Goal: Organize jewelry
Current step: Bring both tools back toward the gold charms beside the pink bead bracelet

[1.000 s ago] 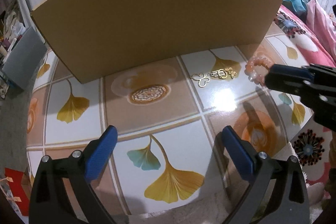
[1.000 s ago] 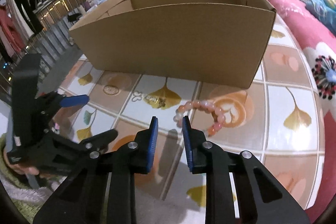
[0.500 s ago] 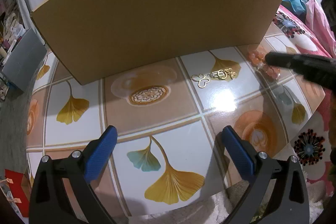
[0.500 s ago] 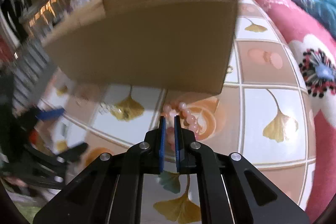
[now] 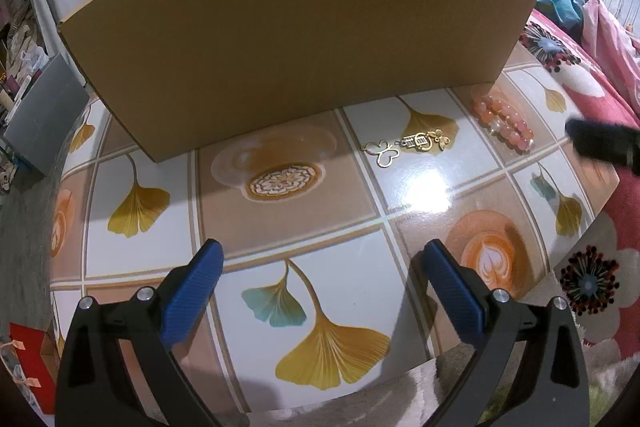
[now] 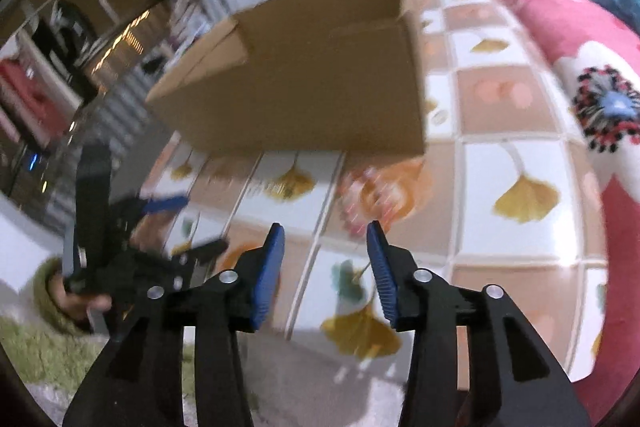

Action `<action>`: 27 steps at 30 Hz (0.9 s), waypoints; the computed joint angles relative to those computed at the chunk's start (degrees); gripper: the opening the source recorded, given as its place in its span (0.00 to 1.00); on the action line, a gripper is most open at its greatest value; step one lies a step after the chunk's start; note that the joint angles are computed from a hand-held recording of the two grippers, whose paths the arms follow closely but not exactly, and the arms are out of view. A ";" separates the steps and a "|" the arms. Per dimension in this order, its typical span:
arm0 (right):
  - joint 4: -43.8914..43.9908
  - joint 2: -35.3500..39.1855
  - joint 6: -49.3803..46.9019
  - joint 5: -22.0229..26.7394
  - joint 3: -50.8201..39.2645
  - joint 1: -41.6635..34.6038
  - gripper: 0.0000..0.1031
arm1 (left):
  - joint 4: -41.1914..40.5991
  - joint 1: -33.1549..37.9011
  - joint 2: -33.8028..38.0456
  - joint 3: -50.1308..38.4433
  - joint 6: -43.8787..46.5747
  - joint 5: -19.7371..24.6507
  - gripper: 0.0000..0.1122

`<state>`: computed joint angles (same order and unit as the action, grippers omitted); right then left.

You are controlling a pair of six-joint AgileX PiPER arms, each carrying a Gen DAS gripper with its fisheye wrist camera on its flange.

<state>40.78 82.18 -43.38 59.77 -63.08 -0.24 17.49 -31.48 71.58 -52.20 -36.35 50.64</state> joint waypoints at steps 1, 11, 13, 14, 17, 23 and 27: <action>-1.36 -0.40 0.67 -0.32 0.60 1.03 0.48 | 0.15 -0.07 -0.05 0.07 -0.21 -0.01 0.87; -10.91 -1.60 6.07 -5.75 1.06 4.43 0.84 | -1.69 0.68 2.26 -3.08 1.22 3.16 0.88; -12.41 -2.43 6.15 -6.56 0.69 4.13 0.91 | -1.50 0.59 2.60 -3.45 0.62 3.29 0.88; -14.41 -2.93 7.34 -7.63 0.72 4.74 0.92 | -1.38 0.49 2.72 -3.57 0.49 3.26 0.88; -22.56 -5.00 11.53 -11.79 1.54 7.55 0.92 | -0.98 0.28 2.47 -3.24 -0.15 2.99 0.88; -32.53 -7.20 16.31 -16.83 3.01 11.73 0.92 | -1.12 0.17 2.76 -3.55 -0.27 3.14 0.88; -22.39 -7.73 9.04 -17.37 3.67 9.70 0.92 | -1.48 0.65 2.01 -2.71 1.36 2.06 0.88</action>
